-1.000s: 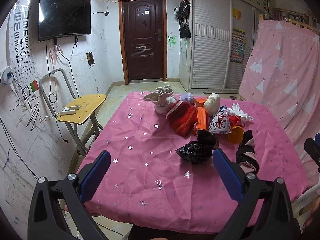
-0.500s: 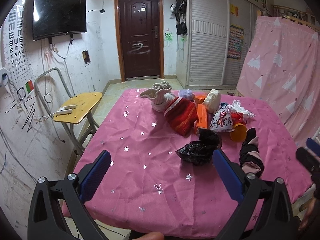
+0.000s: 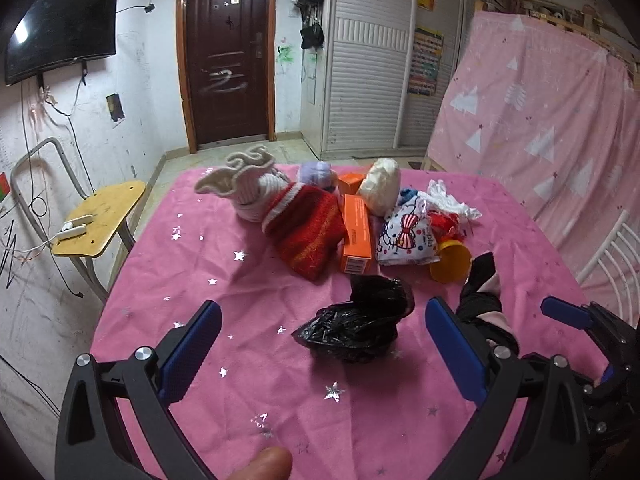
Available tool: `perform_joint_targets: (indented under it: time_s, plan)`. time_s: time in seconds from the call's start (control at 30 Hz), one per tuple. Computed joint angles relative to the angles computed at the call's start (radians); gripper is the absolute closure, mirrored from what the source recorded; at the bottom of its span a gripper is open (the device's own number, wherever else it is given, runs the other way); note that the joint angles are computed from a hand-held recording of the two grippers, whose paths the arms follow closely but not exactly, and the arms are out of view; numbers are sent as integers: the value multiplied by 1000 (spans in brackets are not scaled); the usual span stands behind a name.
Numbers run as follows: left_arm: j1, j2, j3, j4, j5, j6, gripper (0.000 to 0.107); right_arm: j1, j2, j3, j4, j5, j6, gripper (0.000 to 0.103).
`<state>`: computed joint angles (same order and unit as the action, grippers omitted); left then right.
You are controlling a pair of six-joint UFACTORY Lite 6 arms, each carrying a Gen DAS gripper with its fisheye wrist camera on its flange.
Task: Collect trash
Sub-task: 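Grasp the black plastic bag with the left tool while the right tool grasps the pink-and-black sock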
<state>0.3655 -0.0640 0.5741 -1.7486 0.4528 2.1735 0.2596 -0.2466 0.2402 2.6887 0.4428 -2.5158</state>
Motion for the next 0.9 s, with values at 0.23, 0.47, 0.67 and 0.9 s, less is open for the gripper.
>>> perform_joint_targets:
  time_s: [0.23,0.47,0.67,0.9]
  plan:
    - [-49,119,59,7,-20,5,35,34,142,110,22,-20,-15,7]
    - [-38,236,129,123,11,-100,59,74,257,202,55,-58,-36,30]
    - [-32,235,110,90,36,-52,72,68,279,204,72,-37,-69,62]
    - [-44,156,59,62,37,-27,78,41,252,173,13,11,-32,66]
